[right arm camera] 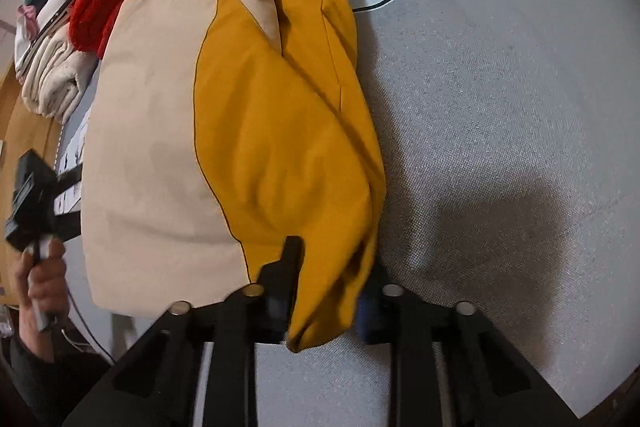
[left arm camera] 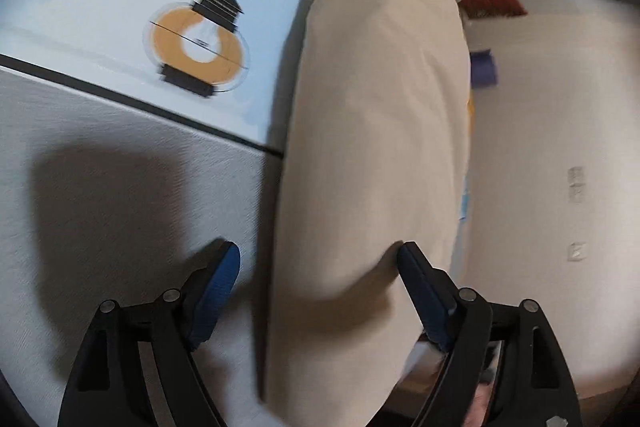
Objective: Fold large clothes
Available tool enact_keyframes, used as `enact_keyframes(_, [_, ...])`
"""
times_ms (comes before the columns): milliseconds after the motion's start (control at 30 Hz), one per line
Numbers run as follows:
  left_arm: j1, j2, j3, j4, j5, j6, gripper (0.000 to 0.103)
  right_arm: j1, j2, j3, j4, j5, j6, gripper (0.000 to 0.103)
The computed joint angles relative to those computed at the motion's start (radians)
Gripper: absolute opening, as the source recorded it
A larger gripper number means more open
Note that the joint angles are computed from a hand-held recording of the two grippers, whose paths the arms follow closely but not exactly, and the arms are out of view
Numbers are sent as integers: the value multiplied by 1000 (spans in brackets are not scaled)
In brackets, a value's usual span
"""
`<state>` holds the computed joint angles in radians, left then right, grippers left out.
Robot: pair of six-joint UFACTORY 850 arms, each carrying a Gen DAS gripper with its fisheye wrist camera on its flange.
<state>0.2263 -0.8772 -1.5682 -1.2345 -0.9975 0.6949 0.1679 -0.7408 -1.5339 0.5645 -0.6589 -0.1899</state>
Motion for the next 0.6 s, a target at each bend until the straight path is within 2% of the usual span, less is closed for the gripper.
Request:
enact_keyframes(100, [-7, -21, 4, -103, -38, 47, 77, 2, 6, 7, 2, 10, 2, 15])
enact_keyframes(167, [-18, -14, 19, -128, -16, 83, 73, 6, 10, 12, -6, 16, 5, 13])
enact_keyframes(233, [-22, -1, 32, -126, 10, 104, 49, 1, 8, 15, 21, 15, 4, 13])
enact_keyframes(333, [-16, 24, 40, -129, 9, 93, 30, -7, 9, 26, 88, 17, 5, 11])
enact_keyframes(433, [-12, 63, 38, -114, 31, 118, 27, 1, 9, 21, 97, 22, 22, 10])
enact_keyframes(600, [61, 86, -10, 13, 38, 45, 27, 48, -7, -16, 148, 0, -8, 9])
